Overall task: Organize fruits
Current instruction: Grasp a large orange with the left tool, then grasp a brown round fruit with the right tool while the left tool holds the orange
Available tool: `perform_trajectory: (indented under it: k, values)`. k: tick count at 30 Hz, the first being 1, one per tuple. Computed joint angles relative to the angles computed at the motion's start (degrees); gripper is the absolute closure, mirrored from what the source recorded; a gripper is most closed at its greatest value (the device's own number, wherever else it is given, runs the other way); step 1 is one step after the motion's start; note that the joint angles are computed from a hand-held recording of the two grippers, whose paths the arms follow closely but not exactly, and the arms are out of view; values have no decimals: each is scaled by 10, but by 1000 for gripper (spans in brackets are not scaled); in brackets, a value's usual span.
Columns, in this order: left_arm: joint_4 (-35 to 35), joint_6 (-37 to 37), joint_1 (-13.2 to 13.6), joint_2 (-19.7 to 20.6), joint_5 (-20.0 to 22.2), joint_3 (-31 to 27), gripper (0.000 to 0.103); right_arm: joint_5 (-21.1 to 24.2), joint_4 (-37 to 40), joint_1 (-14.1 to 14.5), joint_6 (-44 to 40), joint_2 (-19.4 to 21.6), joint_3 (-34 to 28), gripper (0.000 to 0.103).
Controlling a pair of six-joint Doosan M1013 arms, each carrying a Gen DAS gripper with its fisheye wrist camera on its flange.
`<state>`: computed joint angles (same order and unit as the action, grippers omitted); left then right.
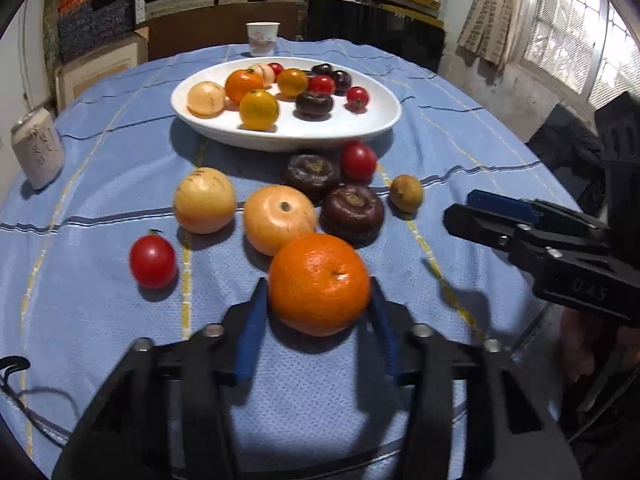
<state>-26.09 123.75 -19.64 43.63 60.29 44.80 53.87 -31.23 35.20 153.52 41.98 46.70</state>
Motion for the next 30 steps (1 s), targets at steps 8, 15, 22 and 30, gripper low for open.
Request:
perform_trajectory:
  k: [8,15,22,30]
  values:
    - [-134,77,20,-31,-71,67,58,9,8,-1,-11,4,-8,49]
    - [-123,62,18,-30,-70,61,58,74,25,-3,-39,37,-73,49]
    - [-114,53,17,-25,-64,53,58,169,44,-9,-81,91,-178,56]
    - [-112,49,18,-23,-61,50,58,252,49,-11,-143,152,-299,74]
